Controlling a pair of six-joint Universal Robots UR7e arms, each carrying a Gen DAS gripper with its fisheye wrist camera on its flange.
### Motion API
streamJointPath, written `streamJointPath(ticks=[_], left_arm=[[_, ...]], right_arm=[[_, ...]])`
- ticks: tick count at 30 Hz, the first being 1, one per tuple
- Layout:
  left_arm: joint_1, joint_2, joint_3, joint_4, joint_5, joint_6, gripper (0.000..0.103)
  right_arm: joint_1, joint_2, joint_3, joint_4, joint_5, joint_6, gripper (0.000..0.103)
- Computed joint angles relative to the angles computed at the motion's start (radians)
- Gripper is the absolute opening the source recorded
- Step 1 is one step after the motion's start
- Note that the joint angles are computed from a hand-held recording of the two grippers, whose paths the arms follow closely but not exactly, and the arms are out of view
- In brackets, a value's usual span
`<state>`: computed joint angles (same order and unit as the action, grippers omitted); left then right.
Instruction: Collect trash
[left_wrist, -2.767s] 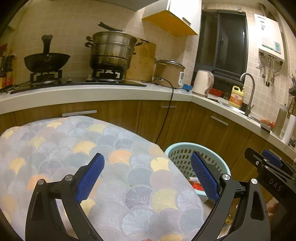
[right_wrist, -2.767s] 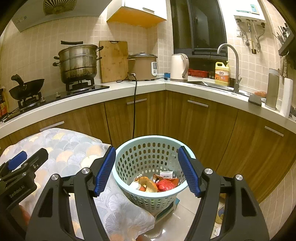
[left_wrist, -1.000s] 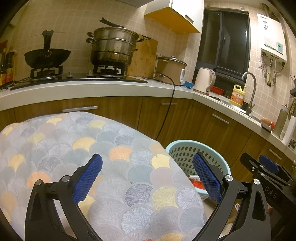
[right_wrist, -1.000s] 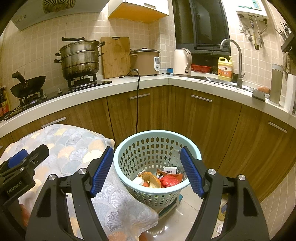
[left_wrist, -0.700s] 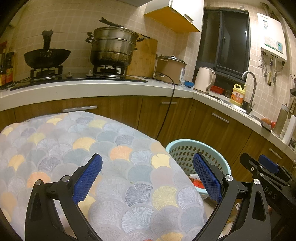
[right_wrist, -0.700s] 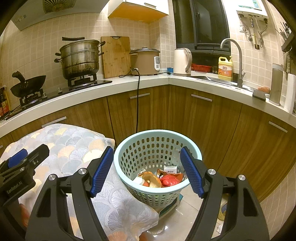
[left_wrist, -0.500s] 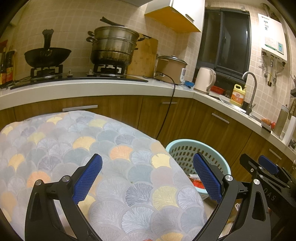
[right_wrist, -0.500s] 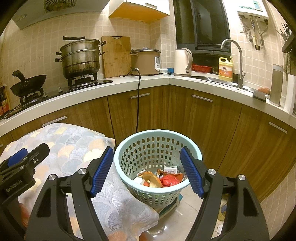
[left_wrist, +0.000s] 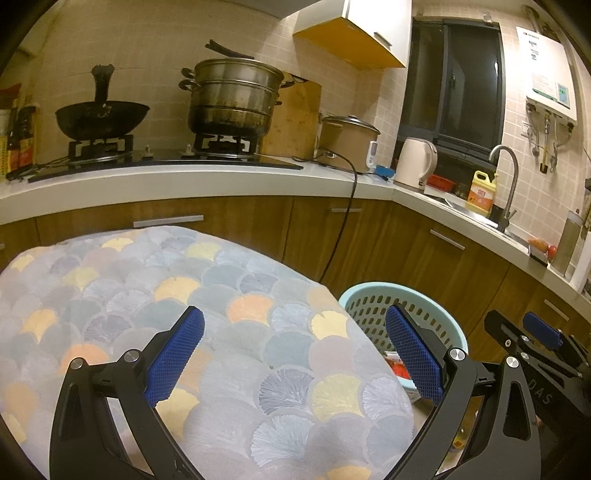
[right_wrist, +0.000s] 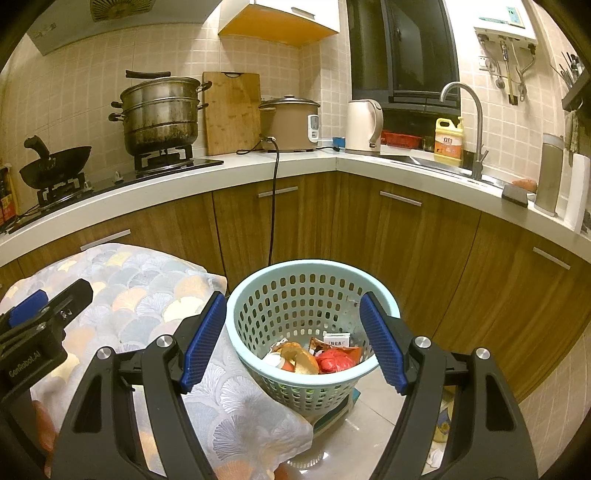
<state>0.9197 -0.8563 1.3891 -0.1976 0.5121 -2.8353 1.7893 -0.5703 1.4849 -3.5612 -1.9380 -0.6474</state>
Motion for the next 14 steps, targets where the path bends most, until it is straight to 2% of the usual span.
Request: streamJointPath(ticks=[5, 10, 14], left_arm=[[-0.012, -0.002, 0.020, -0.074, -0.021, 0.092, 0.095], [-0.009, 0.012, -0.015, -0.004, -0.022, 0.040, 0.096], [-0.007, 0.000, -0.002, -0.018, -0.017, 0.023, 0.095]], right_arm=[[0.001, 0.001, -0.003, 0.000, 0.000, -0.003, 0.071], [0.002, -0.001, -0.002, -0.003, -0.001, -0.003, 0.071], [0.002, -0.002, -0.001, -0.004, 0.001, -0.006, 0.071]])
